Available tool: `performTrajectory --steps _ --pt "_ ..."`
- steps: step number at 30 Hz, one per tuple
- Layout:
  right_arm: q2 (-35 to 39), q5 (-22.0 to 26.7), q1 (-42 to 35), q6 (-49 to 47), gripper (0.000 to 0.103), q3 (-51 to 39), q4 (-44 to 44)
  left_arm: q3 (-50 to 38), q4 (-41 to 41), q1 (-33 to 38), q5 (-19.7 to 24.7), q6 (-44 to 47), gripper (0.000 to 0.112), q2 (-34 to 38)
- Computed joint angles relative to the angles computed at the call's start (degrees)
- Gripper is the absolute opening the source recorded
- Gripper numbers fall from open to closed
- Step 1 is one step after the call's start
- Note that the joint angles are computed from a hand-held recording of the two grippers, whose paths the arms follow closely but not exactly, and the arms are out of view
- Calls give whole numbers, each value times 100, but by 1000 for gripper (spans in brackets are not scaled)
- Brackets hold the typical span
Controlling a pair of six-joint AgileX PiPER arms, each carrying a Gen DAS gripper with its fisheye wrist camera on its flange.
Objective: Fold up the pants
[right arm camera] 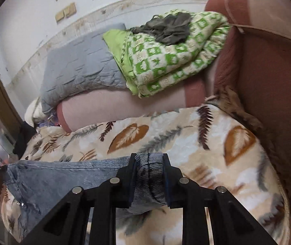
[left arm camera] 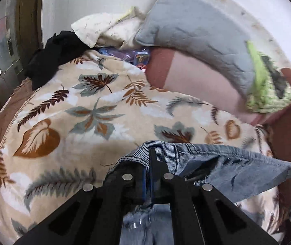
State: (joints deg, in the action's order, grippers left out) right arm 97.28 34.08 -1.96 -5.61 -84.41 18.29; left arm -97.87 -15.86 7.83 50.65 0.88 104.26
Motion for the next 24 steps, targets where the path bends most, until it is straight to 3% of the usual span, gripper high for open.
performTrajectory --steps 7,13,16,19,24 --pt "-2435 103 -949 -2298 23 3306 1841 3223 -928 604 -425 1376 3 -2341" --pt "-3882 886 -1651 -3476 23 5301 2462 5213 -1467 1531 -555 2373 3 -3100" --pt "-3948 1366 -1784 -3709 29 5863 2184 5953 -1519 1744 -830 2680 4 -3030" --pt "-3798 1785 -2116 -3864 45 6087 1815 6268 -1571 1959 -939 2850 8 -2890" --pt "-3762 3167 -4366 -5563 50 5765 2743 6278 -941 2104 -525 2382 11 -3754"
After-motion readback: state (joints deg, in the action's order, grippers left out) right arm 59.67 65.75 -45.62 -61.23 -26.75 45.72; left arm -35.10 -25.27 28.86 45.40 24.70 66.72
